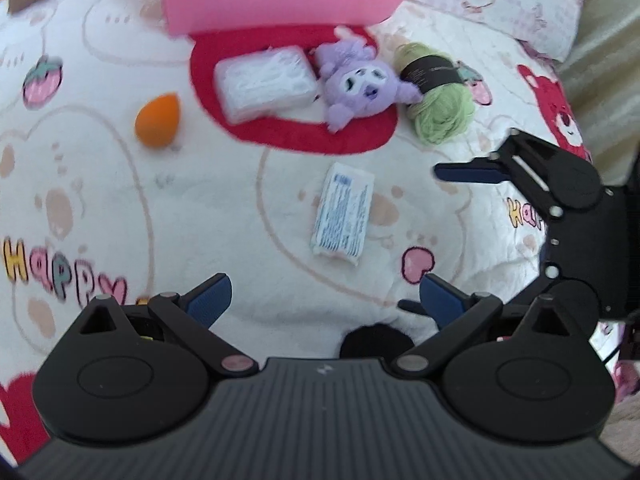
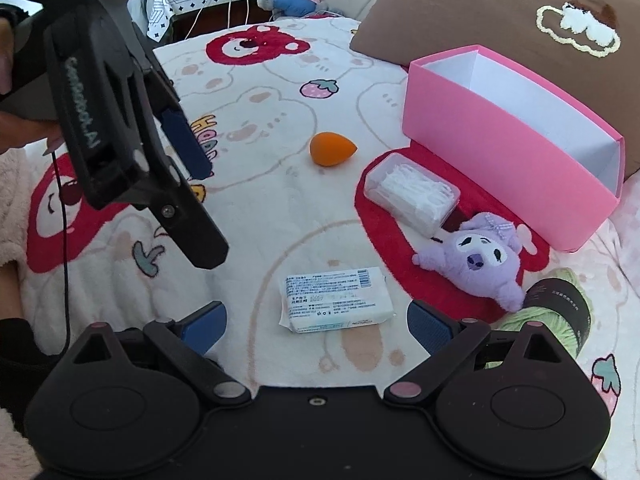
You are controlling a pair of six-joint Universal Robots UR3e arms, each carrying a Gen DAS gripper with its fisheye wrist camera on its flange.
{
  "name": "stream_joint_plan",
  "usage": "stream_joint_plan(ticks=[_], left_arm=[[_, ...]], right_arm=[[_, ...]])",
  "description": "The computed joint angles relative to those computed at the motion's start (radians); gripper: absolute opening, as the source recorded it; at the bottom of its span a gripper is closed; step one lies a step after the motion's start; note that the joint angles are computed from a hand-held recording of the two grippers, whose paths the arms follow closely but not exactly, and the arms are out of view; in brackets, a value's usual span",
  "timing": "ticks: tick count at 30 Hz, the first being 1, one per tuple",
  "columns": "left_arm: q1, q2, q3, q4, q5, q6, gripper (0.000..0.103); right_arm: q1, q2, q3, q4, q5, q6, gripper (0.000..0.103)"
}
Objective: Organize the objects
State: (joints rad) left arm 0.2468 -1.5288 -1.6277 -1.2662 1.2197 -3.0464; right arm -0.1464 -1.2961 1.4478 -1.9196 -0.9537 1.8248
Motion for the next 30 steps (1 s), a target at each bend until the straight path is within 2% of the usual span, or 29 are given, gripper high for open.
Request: stream_joint_plan(ticks=[6, 10, 13, 16, 23, 30], left_arm=[[-0.038, -0.011, -0.045, 0.091, 0.014, -0.036, 0.101], [-0.038, -0.025, -0.097, 0.176, -0.015, -0.079, 0.102], [-0.035, -0.011, -0.187, 0.313, -0.028, -0.154, 0.102], [-0.023, -0.011, -0.249, 0.386, -0.056, -0.190, 0.101], [-0.035, -0.056, -0.307, 0.454, -0.027, -0.220, 0.100], [-0.023, -0.080, -0.357, 0.520, -0.046, -0.232, 0.100]], right_arm=[[0.032, 0.021, 0.039, -0.098, -0.039, 0.014, 0.098], [0.059, 0.046, 0.049, -0.166, -0.075, 0.030, 0.098], [0.070, 0.067, 0.046, -0.190, -0.079, 0.031, 0.098], [0.088, 0.093, 0.043, -0.226, -0.097, 0.035, 0.098], [0.116, 0.154, 0.015, -0.265, -0.127, 0.052, 0.098], [0.114, 0.150, 0.041, -0.283, -0.129, 0.028, 0.098]])
